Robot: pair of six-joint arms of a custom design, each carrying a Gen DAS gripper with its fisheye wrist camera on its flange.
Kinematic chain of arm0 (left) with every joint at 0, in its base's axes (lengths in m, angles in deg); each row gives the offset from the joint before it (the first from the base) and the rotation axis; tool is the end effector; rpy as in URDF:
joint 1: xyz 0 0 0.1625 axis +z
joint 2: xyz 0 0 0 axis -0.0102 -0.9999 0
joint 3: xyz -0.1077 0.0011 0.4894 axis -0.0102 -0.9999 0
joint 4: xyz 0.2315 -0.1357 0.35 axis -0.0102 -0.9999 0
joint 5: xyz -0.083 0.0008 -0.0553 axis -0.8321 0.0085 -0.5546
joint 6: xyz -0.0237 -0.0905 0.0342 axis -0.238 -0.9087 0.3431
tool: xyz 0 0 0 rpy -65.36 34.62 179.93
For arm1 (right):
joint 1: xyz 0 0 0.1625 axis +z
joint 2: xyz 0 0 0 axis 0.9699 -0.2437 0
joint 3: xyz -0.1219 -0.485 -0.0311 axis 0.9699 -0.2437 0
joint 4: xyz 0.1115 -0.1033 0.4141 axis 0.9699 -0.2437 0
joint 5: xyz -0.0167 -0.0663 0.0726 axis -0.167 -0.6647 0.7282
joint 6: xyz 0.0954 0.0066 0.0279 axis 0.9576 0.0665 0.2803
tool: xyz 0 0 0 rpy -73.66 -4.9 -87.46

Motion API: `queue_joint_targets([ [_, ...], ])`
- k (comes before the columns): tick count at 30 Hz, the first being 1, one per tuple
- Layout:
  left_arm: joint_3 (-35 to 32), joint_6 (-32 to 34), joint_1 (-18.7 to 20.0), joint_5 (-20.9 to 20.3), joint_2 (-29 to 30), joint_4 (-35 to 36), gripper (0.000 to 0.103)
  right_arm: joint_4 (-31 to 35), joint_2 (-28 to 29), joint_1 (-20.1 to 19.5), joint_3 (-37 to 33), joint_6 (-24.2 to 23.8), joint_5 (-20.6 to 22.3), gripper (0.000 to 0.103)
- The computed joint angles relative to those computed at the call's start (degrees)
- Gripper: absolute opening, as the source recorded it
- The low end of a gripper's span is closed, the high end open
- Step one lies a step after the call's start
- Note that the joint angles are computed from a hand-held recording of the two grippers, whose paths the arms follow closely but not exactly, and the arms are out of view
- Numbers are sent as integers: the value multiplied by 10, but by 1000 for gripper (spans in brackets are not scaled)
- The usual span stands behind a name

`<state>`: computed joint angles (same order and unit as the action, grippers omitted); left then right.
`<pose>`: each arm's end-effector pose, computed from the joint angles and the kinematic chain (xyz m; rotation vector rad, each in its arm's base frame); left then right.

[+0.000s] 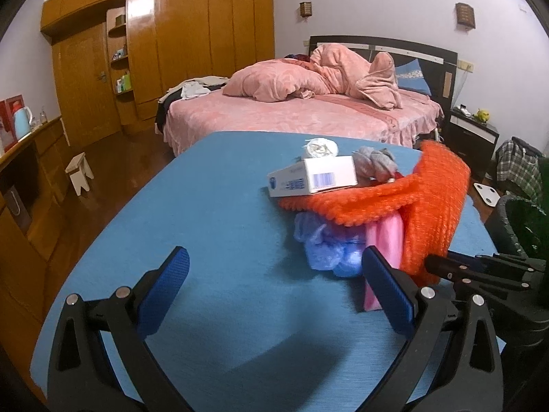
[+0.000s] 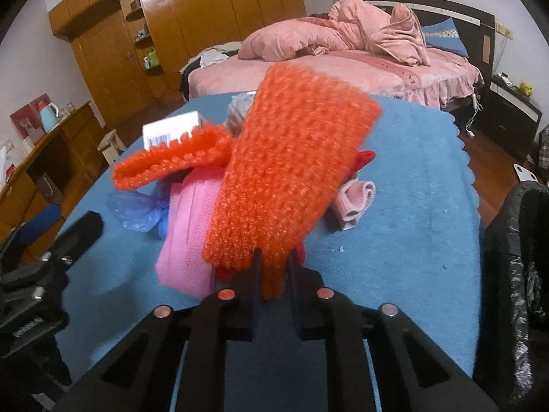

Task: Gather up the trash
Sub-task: 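Grasp the orange mesh net with the right tool while the left tool grasps the pink cloth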

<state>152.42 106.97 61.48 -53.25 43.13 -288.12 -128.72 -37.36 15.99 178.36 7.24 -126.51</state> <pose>-0.1168 -0.6634 0.1069 0.1787 1.9920 -1.1745 0.1367 -0.7534 0.0496 0.8375 -2.5352 0.6946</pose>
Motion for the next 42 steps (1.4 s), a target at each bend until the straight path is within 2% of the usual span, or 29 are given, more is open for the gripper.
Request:
queue_joint_targets([
  [2, -2, -5, -1, -9, 3, 12, 92, -11, -3, 1, 6, -8, -5, 14],
  [5, -2, -20, -3, -25, 6, 43, 77, -11, -11, -2, 9, -6, -8, 13],
  [13, -15, -69, 6, -83, 9, 139, 58, -7, -30, -12, 21, -5, -9, 13],
  [16, -21, -87, 11, -114, 8, 174, 44, -6, -35, -15, 22, -3, -7, 13],
  [20, -28, -98, 16, -136, 12, 209, 14, -7, -39, -17, 24, 0, -6, 13],
  [21, -30, -97, 16, -138, 13, 212, 12, -11, -39, -16, 27, 1, -8, 13],
  [26, -21, -80, 11, -142, 16, 184, 5, -12, -46, -19, 34, 7, -5, 13],
  [32, -2, -76, -7, -153, 3, 150, 3, -19, -61, -21, 47, 3, 4, 13],
  [42, -3, -65, -30, -185, 2, 150, 3, -47, -94, -29, 75, 8, 14, 13],
])
